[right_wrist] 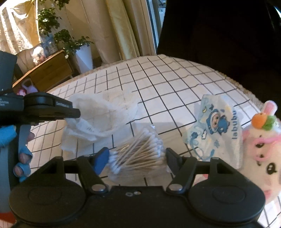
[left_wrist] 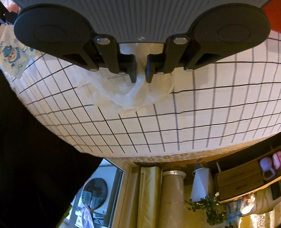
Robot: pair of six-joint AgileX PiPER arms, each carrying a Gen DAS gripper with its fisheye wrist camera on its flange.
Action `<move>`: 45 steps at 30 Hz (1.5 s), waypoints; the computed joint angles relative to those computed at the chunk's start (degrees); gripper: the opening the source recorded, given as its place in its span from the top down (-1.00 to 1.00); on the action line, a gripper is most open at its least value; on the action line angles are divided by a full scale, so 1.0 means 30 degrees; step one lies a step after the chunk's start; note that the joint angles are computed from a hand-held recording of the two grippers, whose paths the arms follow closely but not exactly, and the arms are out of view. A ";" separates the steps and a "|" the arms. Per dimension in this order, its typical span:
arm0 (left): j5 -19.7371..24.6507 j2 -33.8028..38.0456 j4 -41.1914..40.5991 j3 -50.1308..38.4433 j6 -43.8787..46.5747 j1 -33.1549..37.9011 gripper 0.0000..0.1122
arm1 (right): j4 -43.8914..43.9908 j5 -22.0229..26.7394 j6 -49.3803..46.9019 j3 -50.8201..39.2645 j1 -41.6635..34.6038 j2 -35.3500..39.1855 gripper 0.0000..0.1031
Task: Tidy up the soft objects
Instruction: 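Grasp the white lace cloth with the left tool while the right tool grasps the cotton swab bag, then carry the white cloth and cotton swab bag over the tin box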
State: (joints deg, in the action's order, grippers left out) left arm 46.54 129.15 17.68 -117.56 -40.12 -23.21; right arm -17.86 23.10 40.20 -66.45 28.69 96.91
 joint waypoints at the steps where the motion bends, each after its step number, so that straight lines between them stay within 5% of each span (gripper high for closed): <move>1: -0.0198 -0.0433 -0.0038 0.0493 -0.0071 0.0089 0.82 | 0.0090 0.0016 -0.0186 0.0106 0.0061 -0.0220 -0.33; 12: -0.1533 -0.6060 -0.0361 0.5960 -0.0585 0.0817 0.83 | 0.0028 0.1624 -0.1338 0.1203 0.1340 -0.3691 -0.33; 27: -0.0316 -1.3639 -0.0620 1.1028 0.0780 0.0579 0.83 | -0.3000 0.5484 0.0803 0.0930 0.6238 -0.7404 -0.33; 45: 0.1973 -2.1786 -0.2992 1.6090 0.5640 0.4269 0.83 | -0.5462 0.7476 0.3522 -0.1503 1.1566 -0.6139 -0.34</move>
State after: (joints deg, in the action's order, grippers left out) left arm 52.46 63.79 8.71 -69.29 -23.20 -10.41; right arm -34.24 45.52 50.76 -70.96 63.38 78.50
